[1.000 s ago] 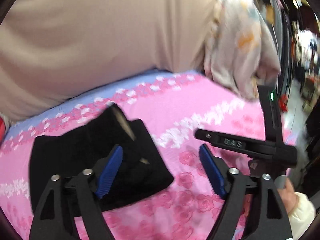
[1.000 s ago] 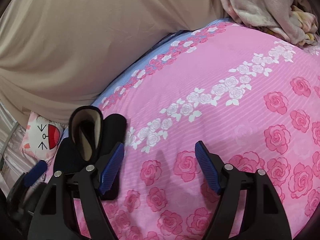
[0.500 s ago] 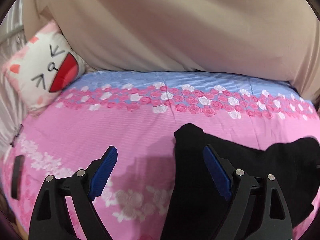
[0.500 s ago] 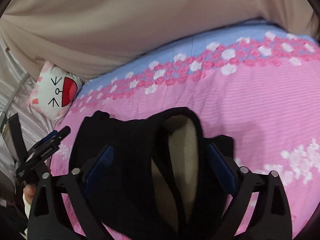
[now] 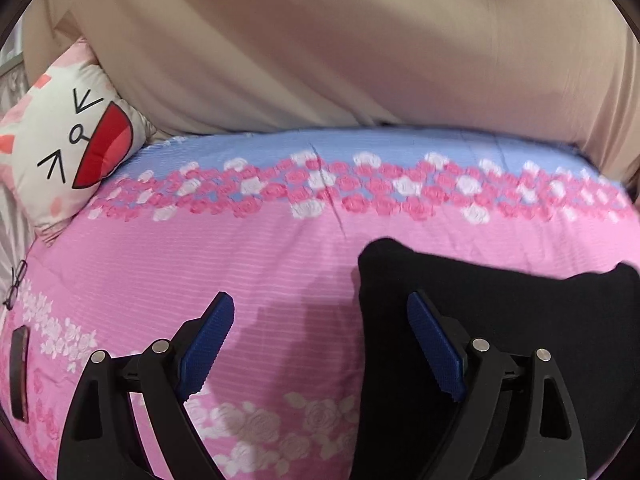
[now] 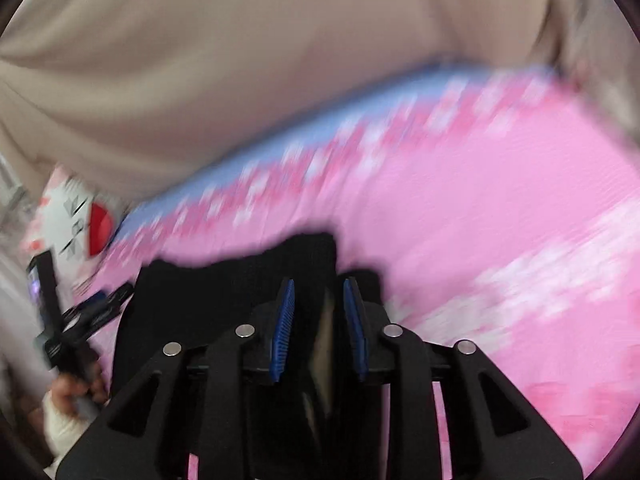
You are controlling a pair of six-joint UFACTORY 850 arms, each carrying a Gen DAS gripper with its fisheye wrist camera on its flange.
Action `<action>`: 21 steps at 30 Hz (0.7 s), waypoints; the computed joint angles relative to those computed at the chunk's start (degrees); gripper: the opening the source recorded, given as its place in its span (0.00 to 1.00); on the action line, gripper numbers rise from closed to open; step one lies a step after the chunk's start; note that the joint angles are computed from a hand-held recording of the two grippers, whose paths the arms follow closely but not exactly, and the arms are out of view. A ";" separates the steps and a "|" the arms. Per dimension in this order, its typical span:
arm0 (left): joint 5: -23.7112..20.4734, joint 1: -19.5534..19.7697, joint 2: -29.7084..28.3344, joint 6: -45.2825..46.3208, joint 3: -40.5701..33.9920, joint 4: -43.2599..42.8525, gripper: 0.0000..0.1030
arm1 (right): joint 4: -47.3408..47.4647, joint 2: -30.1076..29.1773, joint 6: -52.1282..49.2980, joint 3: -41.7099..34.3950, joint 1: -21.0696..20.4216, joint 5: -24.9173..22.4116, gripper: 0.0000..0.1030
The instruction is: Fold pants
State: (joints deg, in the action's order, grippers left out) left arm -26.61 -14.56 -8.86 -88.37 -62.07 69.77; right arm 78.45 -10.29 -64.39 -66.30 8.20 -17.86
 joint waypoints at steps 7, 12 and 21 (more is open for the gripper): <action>-1.17 -0.50 5.46 -4.46 5.38 2.80 0.84 | -13.95 -9.13 7.49 -12.21 7.77 -11.67 0.30; -2.45 0.02 9.29 -1.94 10.60 1.54 0.84 | -14.41 -17.32 20.05 -14.93 3.54 -11.01 0.02; 0.80 0.34 11.04 -1.25 12.82 -0.17 0.84 | -20.74 -21.98 18.86 -29.72 12.79 -23.05 0.15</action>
